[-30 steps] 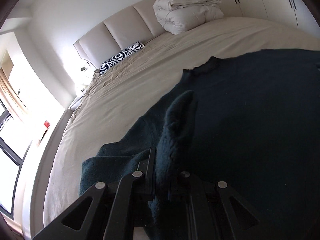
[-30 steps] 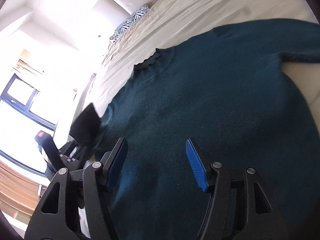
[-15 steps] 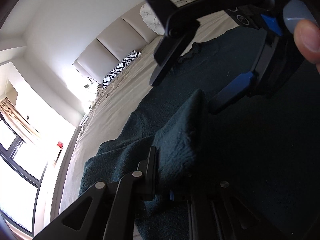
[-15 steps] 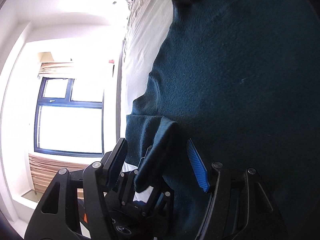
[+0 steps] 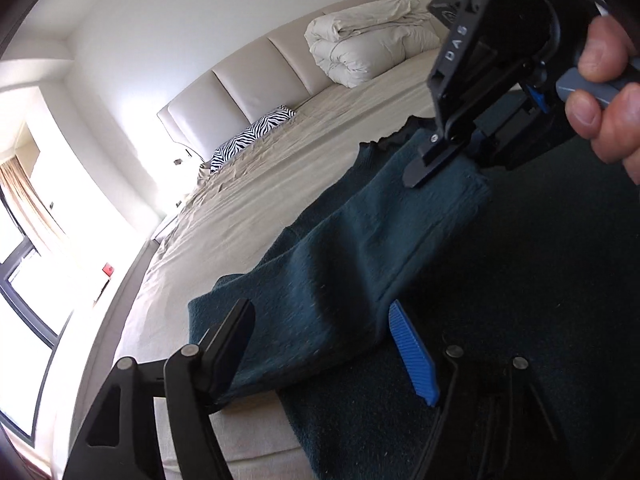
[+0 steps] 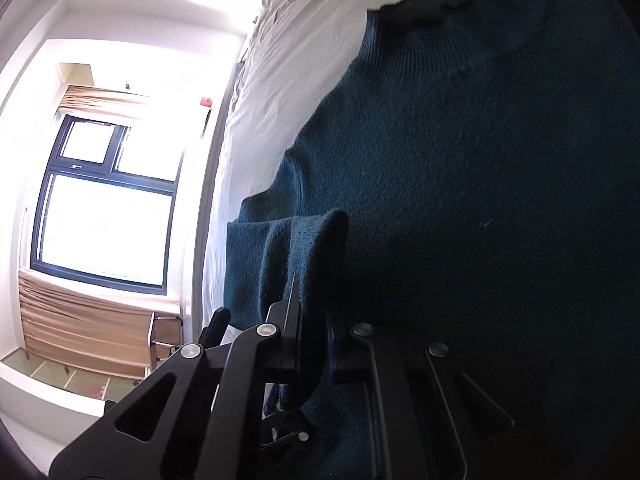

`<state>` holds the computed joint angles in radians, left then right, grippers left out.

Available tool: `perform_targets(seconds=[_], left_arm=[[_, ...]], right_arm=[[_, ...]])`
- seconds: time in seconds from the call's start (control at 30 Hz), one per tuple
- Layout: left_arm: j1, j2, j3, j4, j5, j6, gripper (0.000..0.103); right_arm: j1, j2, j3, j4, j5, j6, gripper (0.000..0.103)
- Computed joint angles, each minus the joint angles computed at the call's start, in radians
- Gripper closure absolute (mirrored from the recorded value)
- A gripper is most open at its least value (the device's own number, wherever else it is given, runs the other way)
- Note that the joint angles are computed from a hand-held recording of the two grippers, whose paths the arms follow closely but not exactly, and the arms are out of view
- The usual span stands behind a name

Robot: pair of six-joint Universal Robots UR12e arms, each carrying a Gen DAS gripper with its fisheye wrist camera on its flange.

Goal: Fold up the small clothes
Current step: 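Fold the held sleeve across the sweater body with the left gripper, then release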

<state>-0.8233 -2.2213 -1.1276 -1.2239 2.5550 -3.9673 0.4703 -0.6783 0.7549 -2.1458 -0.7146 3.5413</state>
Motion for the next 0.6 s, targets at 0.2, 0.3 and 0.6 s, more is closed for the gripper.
perform_targets(seconds=[0.2, 0.3, 0.6], left_arm=[[0.051, 0.156, -0.230, 0.383, -0.204, -0.184, 0.037], [0.090, 0.221, -0.335, 0.516, -0.289, -0.293, 0.045], [0.162, 0.257, -0.452, 0.854, -0.430, -0.358, 0.052]], right_arm=[[-0.040, -0.019, -0.038, 0.043, -0.156, -0.039, 0.096], [-0.063, -0.024, -0.034, 0.040, -0.204, -0.008, 0.096], [-0.132, -0.076, 0.056, 0.029, -0.234, 0.024, 0.096]])
